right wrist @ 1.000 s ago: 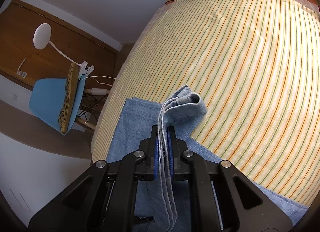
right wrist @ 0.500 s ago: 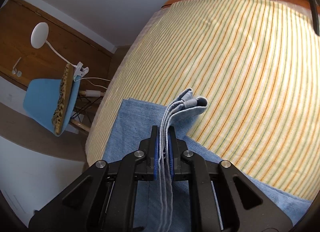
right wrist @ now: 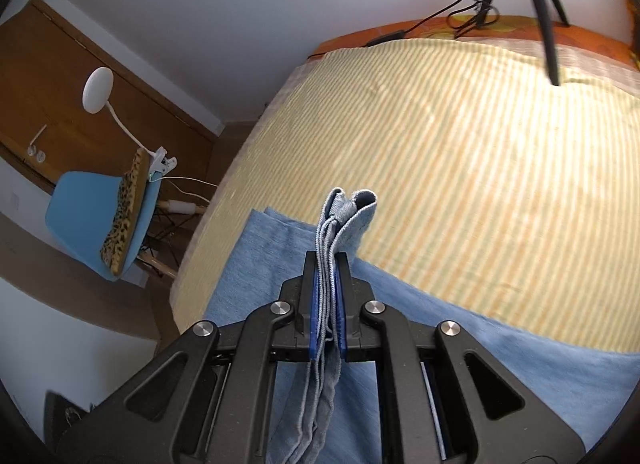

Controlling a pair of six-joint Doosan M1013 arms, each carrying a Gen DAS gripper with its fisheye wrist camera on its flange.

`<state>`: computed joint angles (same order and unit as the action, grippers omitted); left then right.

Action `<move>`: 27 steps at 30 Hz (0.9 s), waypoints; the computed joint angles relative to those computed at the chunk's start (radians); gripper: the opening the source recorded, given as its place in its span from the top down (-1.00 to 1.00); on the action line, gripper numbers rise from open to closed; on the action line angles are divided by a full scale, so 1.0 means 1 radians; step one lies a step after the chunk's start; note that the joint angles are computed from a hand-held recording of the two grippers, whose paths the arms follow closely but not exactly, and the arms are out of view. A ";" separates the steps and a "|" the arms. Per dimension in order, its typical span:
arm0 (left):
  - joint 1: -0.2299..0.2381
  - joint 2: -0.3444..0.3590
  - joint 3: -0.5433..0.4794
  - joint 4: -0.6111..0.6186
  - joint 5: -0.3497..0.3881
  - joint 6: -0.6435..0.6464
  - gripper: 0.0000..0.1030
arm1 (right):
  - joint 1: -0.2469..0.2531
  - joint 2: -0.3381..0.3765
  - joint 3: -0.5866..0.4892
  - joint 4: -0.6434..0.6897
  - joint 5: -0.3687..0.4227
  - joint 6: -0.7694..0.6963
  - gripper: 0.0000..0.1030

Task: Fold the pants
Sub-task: 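Lift the jeans with both tools and fold them over onto themselves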

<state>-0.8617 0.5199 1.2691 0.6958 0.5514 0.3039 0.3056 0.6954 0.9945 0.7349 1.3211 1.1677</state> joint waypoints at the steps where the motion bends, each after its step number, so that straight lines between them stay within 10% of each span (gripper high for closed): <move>1: 0.000 -0.007 0.013 0.021 -0.011 -0.033 0.78 | -0.006 -0.003 0.006 -0.008 -0.001 0.018 0.83; 5: 0.020 -0.045 0.082 0.133 -0.088 -0.244 0.79 | -0.045 -0.018 0.044 -0.007 -0.015 0.116 0.08; 11: 0.034 -0.070 0.127 0.263 -0.122 -0.413 0.79 | -0.083 -0.019 0.084 0.071 0.049 0.194 -0.13; 22: 0.008 -0.034 0.069 0.197 -0.079 -0.262 0.79 | -0.062 0.017 0.105 0.217 0.065 0.291 -0.12; 27: 0.003 -0.013 0.042 0.065 -0.072 -0.119 0.79 | -0.023 -0.010 0.090 0.072 -0.001 0.191 0.81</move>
